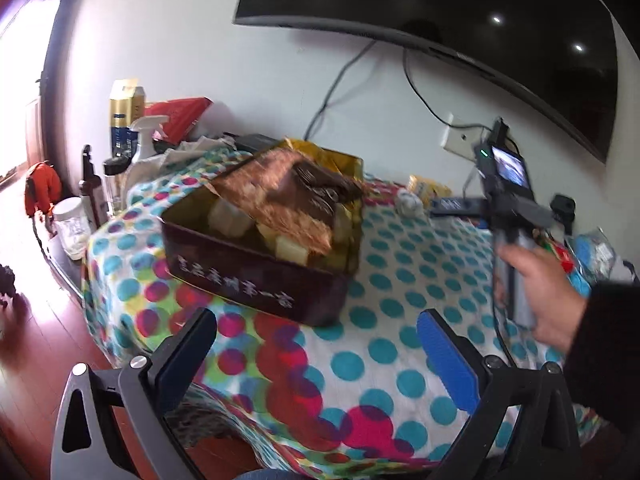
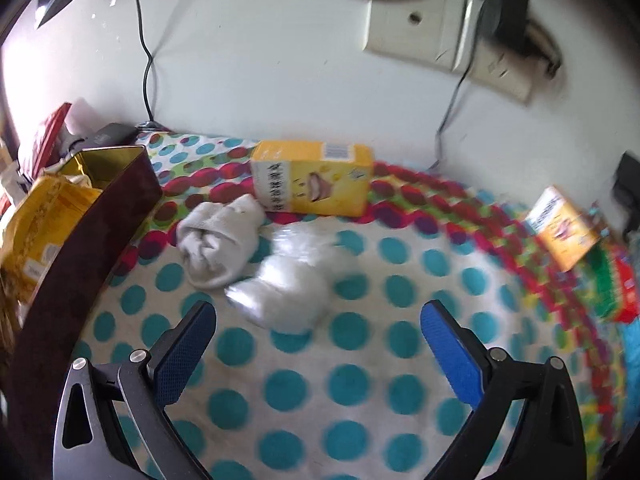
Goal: Organize objects
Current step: 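Grasp the plastic-wrapped white bundle with the right gripper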
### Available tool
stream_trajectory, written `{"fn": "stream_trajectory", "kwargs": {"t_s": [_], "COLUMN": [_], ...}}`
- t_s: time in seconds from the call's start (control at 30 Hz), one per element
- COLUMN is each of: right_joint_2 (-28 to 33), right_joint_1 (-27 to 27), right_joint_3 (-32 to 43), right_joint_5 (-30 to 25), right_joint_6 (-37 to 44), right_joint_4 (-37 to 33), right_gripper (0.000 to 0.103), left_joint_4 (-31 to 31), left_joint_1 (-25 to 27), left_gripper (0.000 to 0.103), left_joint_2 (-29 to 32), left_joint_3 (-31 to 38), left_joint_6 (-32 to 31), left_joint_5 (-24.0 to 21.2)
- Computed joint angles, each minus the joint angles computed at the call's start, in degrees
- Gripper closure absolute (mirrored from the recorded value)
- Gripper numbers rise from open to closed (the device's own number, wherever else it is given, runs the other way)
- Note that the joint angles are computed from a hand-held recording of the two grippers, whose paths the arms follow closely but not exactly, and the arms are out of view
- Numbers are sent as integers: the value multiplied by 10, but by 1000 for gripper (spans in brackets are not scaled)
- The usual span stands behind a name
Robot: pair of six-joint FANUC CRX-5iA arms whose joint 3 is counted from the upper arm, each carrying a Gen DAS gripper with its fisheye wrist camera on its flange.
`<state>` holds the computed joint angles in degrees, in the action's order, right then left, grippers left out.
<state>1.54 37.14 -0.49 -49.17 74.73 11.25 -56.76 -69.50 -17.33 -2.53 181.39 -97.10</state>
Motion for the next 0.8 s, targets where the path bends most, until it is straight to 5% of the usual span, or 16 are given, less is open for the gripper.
{"fn": "stream_trajectory", "kwargs": {"t_s": [0.03, 0.1, 0.17, 0.2, 0.8], "right_joint_2": [6, 22, 26, 27, -70], "right_joint_1": [2, 3, -1, -2, -36], "right_joint_3": [3, 13, 12, 12, -57], "right_joint_5": [-4, -18, -11, -6, 11], "right_joint_6": [-13, -37, -48, -53, 18], "right_joint_4": [6, 10, 7, 8, -74], "right_gripper": [3, 25, 67, 72, 73], "left_joint_4": [10, 1, 4, 13, 60], "left_joint_1": [10, 3, 2, 9, 41], "left_gripper": [0, 0, 0, 0, 0], "left_joint_2": [-5, -4, -5, -8, 6], "left_joint_3": [-3, -3, -5, -8, -3], "left_joint_6": [-6, -5, -7, -9, -11], "left_joint_5": [17, 22, 26, 34, 22]}}
